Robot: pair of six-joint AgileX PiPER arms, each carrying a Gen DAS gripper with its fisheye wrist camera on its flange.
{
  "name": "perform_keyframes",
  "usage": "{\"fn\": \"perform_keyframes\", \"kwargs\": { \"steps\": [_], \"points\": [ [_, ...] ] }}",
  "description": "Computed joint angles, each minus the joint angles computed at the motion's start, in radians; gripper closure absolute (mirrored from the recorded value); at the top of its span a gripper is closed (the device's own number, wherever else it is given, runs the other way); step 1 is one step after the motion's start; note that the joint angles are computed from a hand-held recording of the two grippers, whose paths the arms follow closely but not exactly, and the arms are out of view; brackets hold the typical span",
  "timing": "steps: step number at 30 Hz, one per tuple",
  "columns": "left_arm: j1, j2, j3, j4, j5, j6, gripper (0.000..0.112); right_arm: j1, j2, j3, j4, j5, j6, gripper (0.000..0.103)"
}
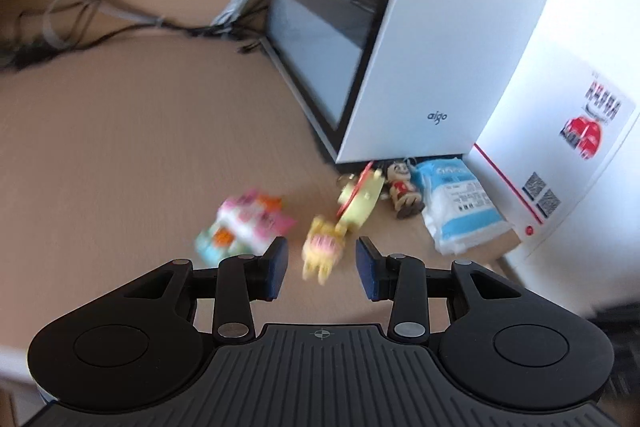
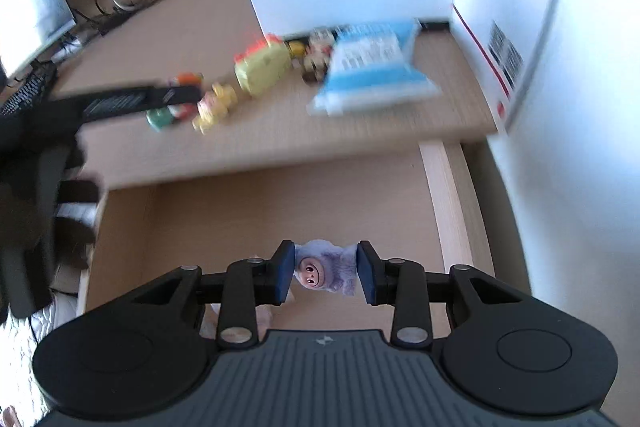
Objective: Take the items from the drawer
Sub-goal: 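Place the yellow plush on the desktop with the left tool while the right tool places the lavender plush, then grasp the grey plush toy in the drawer with the left tool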
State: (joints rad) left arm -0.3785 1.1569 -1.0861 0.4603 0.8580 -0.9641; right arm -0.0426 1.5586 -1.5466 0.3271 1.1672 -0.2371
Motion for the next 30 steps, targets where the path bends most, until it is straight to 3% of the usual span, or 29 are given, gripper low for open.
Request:
{"fn": "perform_keyframes", "kwargs": {
  "steps": [5,11,13,15,19,23,26,30],
  "points": [
    [-0.045,-0.156,0.097,-0.111,0.145,-0.036,0.071,0.016,0.114,-0.163,0.047,-0.007,-0.04,0.07],
    [-0.202,-0.297,0.188,-0.1,0.345,-0.204,0.072,0.09,0.189,-0.254,0.057,-0.123,-0.111,0.066],
    [-0.239,-0.317,0.204,-0.108,0.358,-0.217,0.071,0.109,0.202,-0.276,0.046,-0.124,-0.109,0.043],
    [-0.258,-0.327,0.217,-0.127,0.357,-0.203,0.071,0.115,0.182,-0.241,0.06,-0.138,-0.126,0.03],
    [-0.232,-0.32,0.229,-0.212,0.331,-0.083,0.071,0.135,0.128,-0.132,0.043,-0.105,-0.106,0.028],
    [-0.089,-0.23,0.201,-0.38,0.337,0.2,0.071,0.148,0.088,-0.011,0.019,-0.067,-0.063,0.028],
    [-0.098,-0.139,0.184,-0.392,0.341,0.269,0.071,0.143,0.054,0.08,0.01,-0.057,-0.051,0.027],
    [-0.094,-0.055,0.188,-0.455,0.279,0.367,0.071,0.134,0.011,0.161,-0.024,-0.061,-0.04,0.021]
  ]
}}
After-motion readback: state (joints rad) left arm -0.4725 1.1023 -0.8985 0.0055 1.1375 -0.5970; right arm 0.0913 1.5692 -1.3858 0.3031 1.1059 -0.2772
